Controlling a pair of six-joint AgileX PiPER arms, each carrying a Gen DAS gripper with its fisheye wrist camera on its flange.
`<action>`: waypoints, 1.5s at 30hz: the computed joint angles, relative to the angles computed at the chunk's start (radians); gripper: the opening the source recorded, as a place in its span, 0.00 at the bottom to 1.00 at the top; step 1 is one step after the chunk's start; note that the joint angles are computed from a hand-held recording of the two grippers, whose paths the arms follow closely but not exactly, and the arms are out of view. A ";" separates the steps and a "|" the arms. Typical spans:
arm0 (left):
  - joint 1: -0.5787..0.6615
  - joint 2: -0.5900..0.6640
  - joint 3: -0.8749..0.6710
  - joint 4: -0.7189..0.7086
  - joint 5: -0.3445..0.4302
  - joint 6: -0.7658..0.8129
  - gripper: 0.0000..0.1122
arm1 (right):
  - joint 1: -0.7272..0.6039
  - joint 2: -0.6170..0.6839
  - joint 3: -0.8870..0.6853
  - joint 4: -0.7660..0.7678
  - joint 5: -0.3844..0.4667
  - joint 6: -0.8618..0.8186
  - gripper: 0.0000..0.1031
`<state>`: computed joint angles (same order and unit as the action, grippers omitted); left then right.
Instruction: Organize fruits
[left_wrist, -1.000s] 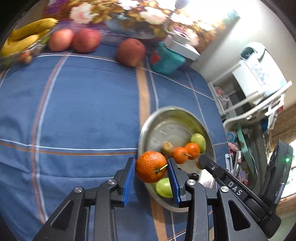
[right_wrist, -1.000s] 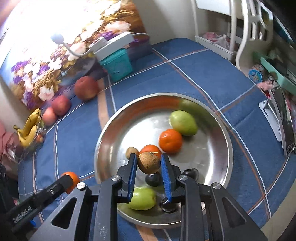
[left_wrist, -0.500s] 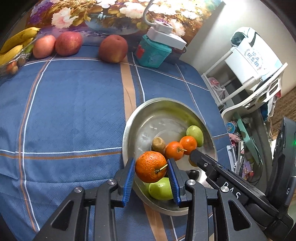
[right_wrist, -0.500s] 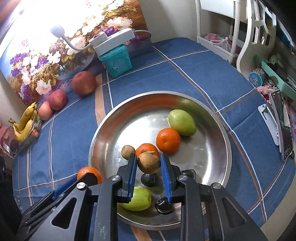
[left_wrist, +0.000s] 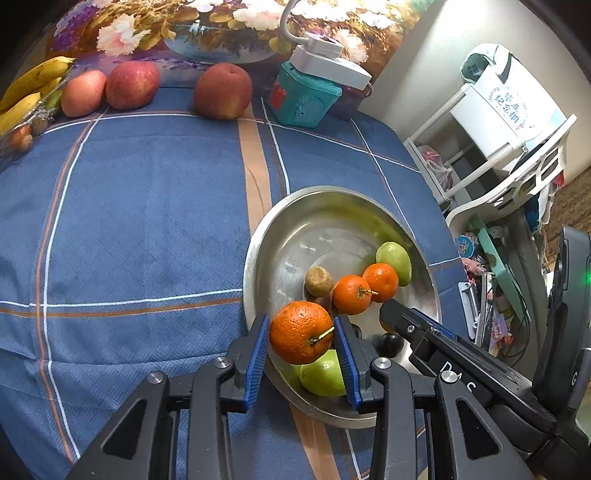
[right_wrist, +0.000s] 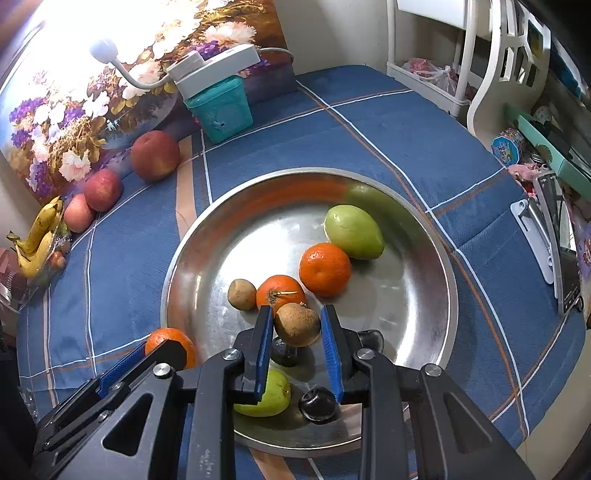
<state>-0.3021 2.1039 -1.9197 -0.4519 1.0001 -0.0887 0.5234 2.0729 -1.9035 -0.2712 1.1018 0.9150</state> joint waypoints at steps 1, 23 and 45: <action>0.000 -0.001 0.002 -0.001 -0.001 0.000 0.36 | 0.002 0.001 -0.001 -0.003 0.005 0.005 0.27; 0.011 -0.159 0.205 0.393 -0.014 -0.287 0.92 | 0.060 -0.057 0.100 -0.038 0.006 0.047 0.65; -0.037 -0.423 0.494 0.776 0.066 -0.543 0.92 | 0.272 -0.080 0.114 -0.151 0.013 0.009 0.94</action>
<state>-0.3391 1.6805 -1.4261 0.3245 1.0657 -0.6321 0.7952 1.9933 -1.7893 -0.4218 1.1148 0.9243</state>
